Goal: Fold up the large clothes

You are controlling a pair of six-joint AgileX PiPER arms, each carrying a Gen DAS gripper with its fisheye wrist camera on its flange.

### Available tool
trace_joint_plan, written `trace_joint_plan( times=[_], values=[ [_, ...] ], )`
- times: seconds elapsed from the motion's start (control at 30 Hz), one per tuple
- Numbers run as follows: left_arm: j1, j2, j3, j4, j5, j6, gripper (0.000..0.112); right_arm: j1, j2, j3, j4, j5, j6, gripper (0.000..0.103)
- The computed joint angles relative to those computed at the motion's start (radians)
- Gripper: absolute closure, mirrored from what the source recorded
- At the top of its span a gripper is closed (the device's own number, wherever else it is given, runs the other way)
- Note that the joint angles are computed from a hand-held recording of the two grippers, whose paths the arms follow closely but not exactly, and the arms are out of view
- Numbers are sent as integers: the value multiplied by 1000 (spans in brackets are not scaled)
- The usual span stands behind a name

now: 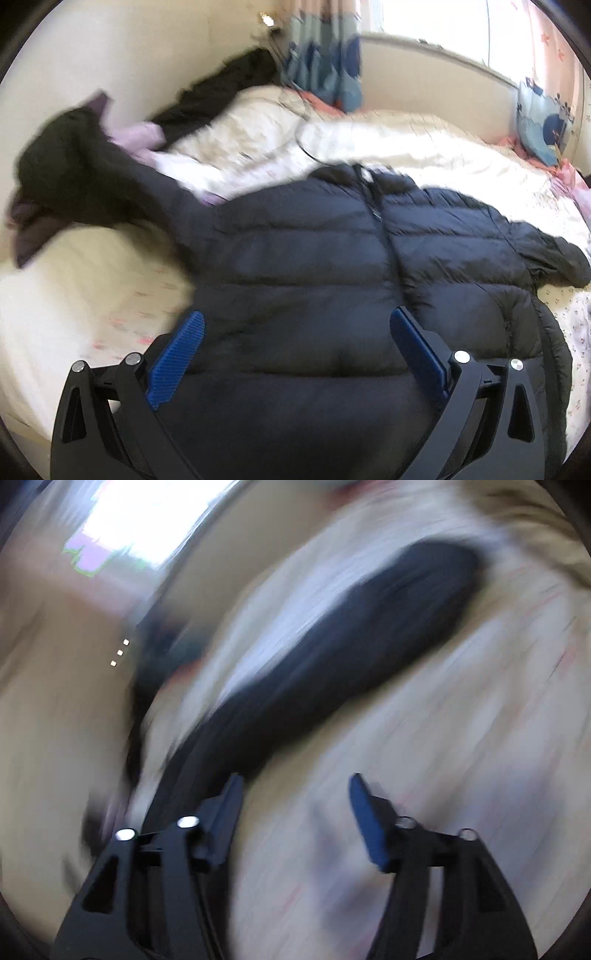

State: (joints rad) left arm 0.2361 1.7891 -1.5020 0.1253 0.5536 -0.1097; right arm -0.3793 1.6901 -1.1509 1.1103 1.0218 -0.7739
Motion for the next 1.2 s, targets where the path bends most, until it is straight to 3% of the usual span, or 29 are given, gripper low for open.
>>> trace_joint_plan(
  times=[0.1, 0.2, 0.33, 0.43, 0.53, 0.63, 0.7, 0.73, 0.77, 0.83, 0.9, 1.0, 1.07, 1.13, 1.2],
  values=[
    [158, -133, 118, -153, -16, 146, 15, 130, -210, 198, -106, 147, -44, 35],
    [371, -205, 178, -332, 61, 352, 15, 286, -354, 303, -202, 113, 39, 34],
    [534, -239, 247, -334, 81, 484, 15, 440, -341, 304, -343, 19, 220, 34],
    [614, -196, 273, -362, 104, 585, 15, 466, -362, 352, -321, -4, 255, 31],
    [622, -126, 295, -375, 134, 623, 15, 501, -374, 357, -310, -7, 300, 31],
    [615, -85, 341, -429, 151, 666, 15, 628, -322, 292, -271, -63, 347, 30],
    [637, -64, 351, -517, 198, 734, 16, 667, -305, 278, -274, -79, 337, 50],
    [644, -61, 353, -552, 219, 761, 26, 674, -299, 260, -289, -75, 350, 71],
    [655, -59, 349, -597, 255, 800, 34, 692, -305, 244, -289, -85, 377, 82],
    [700, -36, 292, -703, 402, 864, 79, 676, -335, 233, -239, -101, 356, 91],
    [720, -50, 237, -729, 471, 859, 95, 658, -365, 208, -195, -106, 340, 93],
    [763, -88, 148, -803, 577, 874, 106, 613, -420, 144, -132, -75, 333, 95],
    [798, -121, 97, -834, 621, 879, 106, 556, -455, 102, -88, -9, 325, 95],
    [834, -134, 49, -831, 663, 876, 106, 530, -486, 74, -140, 42, 349, 95],
    [830, -124, 24, -768, 647, 870, 106, 520, -492, 100, -219, 109, 349, 95]
  ],
)
